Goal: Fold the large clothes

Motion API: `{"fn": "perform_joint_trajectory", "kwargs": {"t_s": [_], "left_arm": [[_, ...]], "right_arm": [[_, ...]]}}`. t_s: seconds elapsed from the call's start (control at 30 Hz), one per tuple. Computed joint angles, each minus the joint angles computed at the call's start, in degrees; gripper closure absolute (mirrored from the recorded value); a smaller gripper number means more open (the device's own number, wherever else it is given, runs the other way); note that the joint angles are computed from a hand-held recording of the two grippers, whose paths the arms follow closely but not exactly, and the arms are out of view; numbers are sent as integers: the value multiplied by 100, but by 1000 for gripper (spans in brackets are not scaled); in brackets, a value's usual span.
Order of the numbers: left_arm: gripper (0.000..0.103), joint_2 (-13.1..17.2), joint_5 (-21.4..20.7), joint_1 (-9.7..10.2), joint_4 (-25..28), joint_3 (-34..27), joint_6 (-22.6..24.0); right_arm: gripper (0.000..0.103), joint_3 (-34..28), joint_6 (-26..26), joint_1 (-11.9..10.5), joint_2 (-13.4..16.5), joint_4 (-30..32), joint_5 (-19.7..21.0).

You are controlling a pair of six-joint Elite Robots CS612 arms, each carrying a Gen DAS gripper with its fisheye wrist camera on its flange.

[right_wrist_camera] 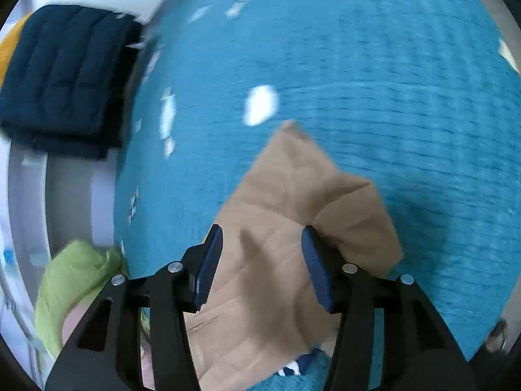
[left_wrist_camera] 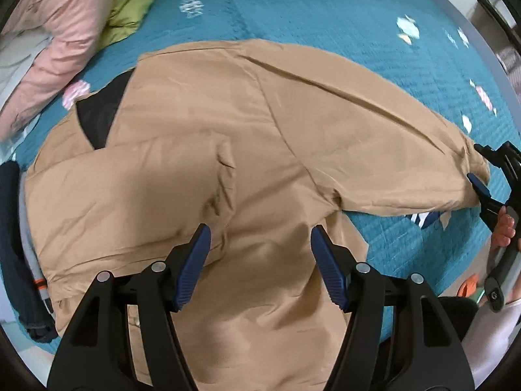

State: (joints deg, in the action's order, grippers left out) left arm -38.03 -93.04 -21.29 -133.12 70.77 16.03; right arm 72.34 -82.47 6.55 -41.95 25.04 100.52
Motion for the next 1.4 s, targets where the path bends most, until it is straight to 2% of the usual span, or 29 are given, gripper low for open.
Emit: {"fn": "perform_joint_trajectory", "kwargs": {"t_s": [0.13,0.2,0.27,0.33,0.37,0.4,0.43,0.47,0.5,0.53,0.6,0.63,0.7,0.73,0.77,0.8,0.83,0.9,0.97,1.0,1.07,1.1,1.2,1.27,1.4], "left_arm": [[38,57,-5,-27,36,-20,-71],[38,78,-80,-20,83,-52,-148],[38,66,-132,-21,41,-25,-165],[38,64,-152,-18,7,-13,-199],[38,76,-178,-10,21,-31,-238],[38,91,-215,1,51,-58,-276],[38,104,-228,11,81,-79,-296],[38,112,-217,14,104,-93,-311],[38,120,-214,19,121,-105,-315],[38,115,-223,20,119,-98,-306],[38,113,-217,23,49,-87,-269],[38,111,-216,26,18,-82,-277],[38,125,-298,48,36,-126,-336],[38,143,-383,64,79,-177,-396],[38,161,-475,77,115,-230,-456],[38,174,-534,80,123,-269,-509],[38,183,-554,73,101,-291,-551],[39,214,-632,56,15,-355,-580],[47,239,-626,22,-64,-401,-544],[54,258,-585,-6,-100,-428,-527],[58,321,-609,-32,-196,-495,-557],[63,387,-672,-39,-185,-573,-577],[75,676,-657,-70,275,-933,-602],[75,889,-532,-97,608,-1172,-698],[75,926,-485,-110,279,-1098,-842]], "right_arm": [[55,-396,195,135,157,759,-71],[55,-418,429,230,135,881,49],[54,-707,704,307,279,1575,194],[50,-970,868,283,465,2189,46],[49,-993,863,243,533,2136,-171],[43,-967,747,206,565,2006,-273],[32,-913,706,212,541,1844,-135],[30,-779,735,228,457,1580,14],[30,-565,757,260,322,1075,280],[30,-307,693,256,181,475,381],[30,151,779,163,-1,-617,138],[30,262,852,124,-21,-869,14],[30,251,1014,92,20,-890,-18],[34,226,834,75,20,-867,-41],[42,155,664,61,44,-745,-61],[82,67,476,65,74,-617,-2],[89,58,300,73,61,-730,61],[89,-109,-108,105,88,-453,299],[90,-643,-827,204,253,249,796],[90,-825,-1068,224,314,413,973],[90,-1058,-1509,300,388,580,1286],[89,-1135,-1664,325,410,626,1402],[89,-1163,-1857,338,407,479,1446],[89,-1097,-1938,306,382,282,1379],[89,-1138,-2083,341,370,207,1443]]}}
